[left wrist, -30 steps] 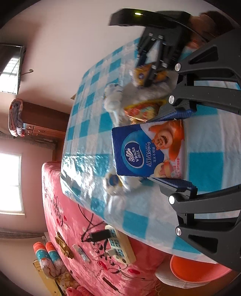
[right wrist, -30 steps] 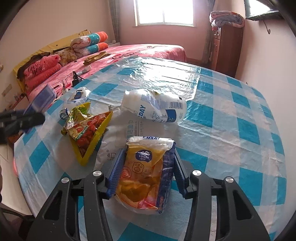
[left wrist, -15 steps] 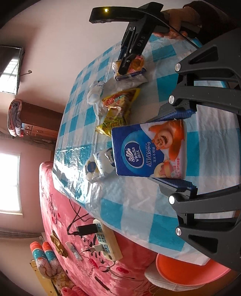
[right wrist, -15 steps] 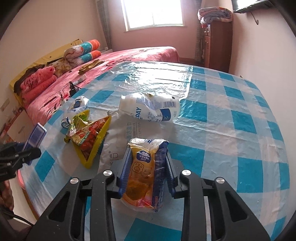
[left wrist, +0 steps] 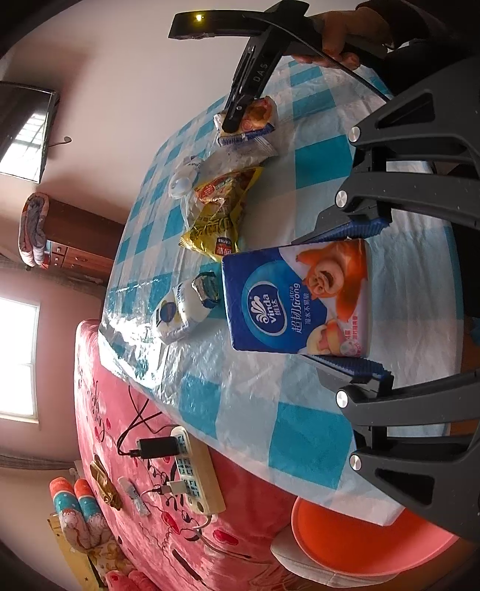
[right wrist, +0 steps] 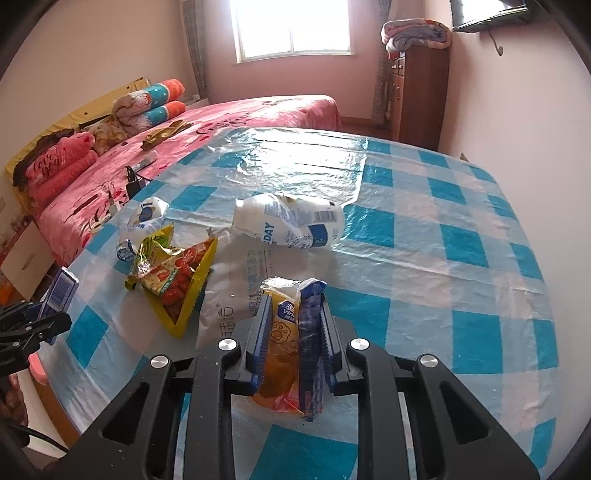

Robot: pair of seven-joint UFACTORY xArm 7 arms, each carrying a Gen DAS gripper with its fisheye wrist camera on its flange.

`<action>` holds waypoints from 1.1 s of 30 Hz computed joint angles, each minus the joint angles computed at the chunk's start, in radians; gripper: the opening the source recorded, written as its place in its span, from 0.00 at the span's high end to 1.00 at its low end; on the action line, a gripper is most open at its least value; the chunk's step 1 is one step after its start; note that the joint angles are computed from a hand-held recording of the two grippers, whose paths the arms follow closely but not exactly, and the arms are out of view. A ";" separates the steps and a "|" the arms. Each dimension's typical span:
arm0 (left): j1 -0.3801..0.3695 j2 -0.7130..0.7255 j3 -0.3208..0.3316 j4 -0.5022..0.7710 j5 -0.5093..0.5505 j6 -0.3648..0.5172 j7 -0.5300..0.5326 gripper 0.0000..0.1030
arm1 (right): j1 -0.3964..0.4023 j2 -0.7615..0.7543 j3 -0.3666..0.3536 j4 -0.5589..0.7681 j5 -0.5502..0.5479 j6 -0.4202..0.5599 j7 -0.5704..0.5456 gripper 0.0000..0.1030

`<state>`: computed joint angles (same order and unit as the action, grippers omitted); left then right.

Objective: Collect trash
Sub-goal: 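Carry the tissue pack and snack bag over the orange bucket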

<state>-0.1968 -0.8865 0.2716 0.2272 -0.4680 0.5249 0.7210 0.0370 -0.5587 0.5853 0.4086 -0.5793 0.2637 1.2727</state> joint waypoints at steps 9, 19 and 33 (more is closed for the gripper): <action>0.033 -0.031 0.035 0.005 -0.001 0.018 0.031 0.49 | 0.060 -0.033 -0.036 0.034 0.047 0.034 -0.041 0.76; 0.140 -0.032 0.083 0.019 0.026 0.034 0.070 0.49 | 0.053 0.129 0.014 0.222 0.020 -0.042 -0.085 0.76; 0.349 0.144 0.177 0.075 0.043 -0.022 0.134 0.49 | 0.244 0.754 0.043 0.765 -0.231 -0.044 -0.173 0.75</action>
